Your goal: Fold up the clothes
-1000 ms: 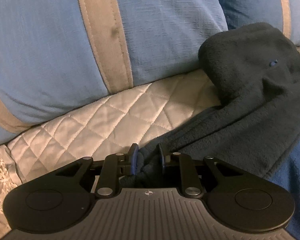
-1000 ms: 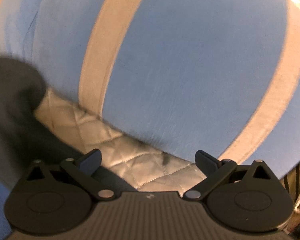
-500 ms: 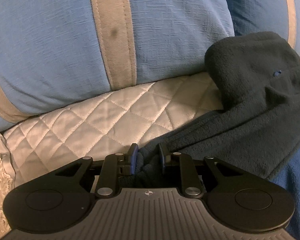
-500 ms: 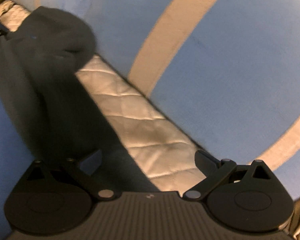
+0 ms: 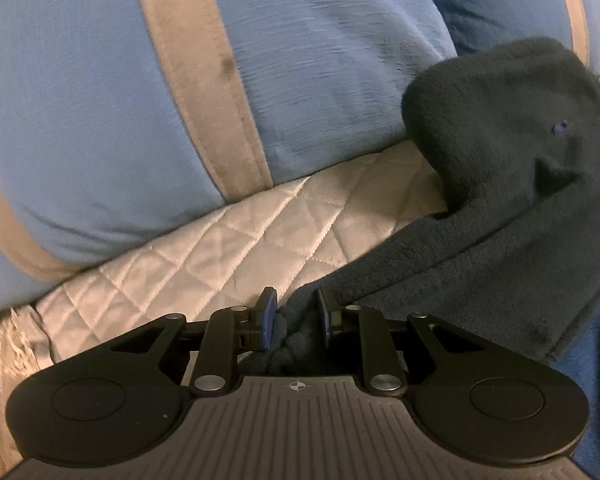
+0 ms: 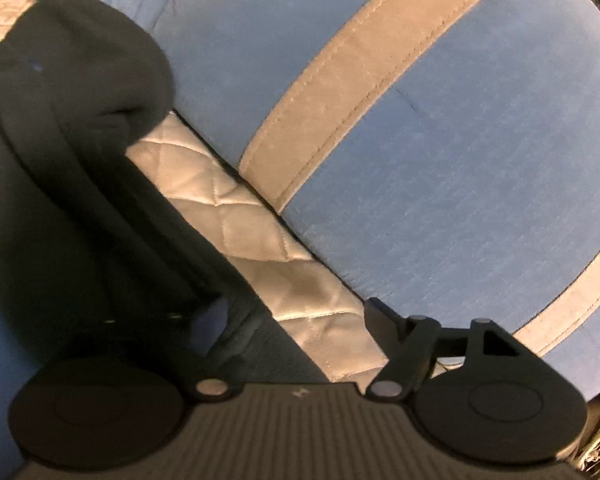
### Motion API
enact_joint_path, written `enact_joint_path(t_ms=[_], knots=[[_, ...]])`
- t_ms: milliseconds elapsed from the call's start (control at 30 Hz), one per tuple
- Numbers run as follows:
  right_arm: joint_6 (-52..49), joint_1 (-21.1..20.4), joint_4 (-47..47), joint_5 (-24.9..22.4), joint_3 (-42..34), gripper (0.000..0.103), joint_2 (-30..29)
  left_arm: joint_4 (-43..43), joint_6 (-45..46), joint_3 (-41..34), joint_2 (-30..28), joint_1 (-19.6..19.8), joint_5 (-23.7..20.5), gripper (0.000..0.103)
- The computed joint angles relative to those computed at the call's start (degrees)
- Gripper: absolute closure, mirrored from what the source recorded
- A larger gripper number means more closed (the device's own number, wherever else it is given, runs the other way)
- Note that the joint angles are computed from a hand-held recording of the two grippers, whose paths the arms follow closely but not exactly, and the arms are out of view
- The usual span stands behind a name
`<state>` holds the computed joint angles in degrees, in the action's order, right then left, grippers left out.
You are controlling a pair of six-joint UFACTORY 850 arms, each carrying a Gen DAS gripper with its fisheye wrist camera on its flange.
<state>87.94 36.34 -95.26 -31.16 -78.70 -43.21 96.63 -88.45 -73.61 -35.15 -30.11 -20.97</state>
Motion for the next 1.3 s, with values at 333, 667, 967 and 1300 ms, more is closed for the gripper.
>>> enact_joint_path(t_ms=[333, 667, 967, 1300], knots=[[-13.9, -4.1, 20.3, 15.9, -1.1, 0.083, 1.7, 8.1, -2.1, 0.4, -1.2, -1.6, -5.6, 0.085], [-1.6, 0.2, 2.7, 0.8, -1.3, 0.092, -0.7, 8.7, 0.8, -4.5, -6.4, -3.8, -16.5, 0.102], [-4.4, 0.2, 5.8, -1.4, -3.3, 0.09, -2.1, 2.4, -4.2, -7.3, -6.0, 0.4, -12.7, 0.098], [-0.4, -0.4, 6.2, -1.8, -0.6, 0.014, 1.9, 16.7, -32.2, 2.2, 5.6, 4.3, 1.9, 0.032]])
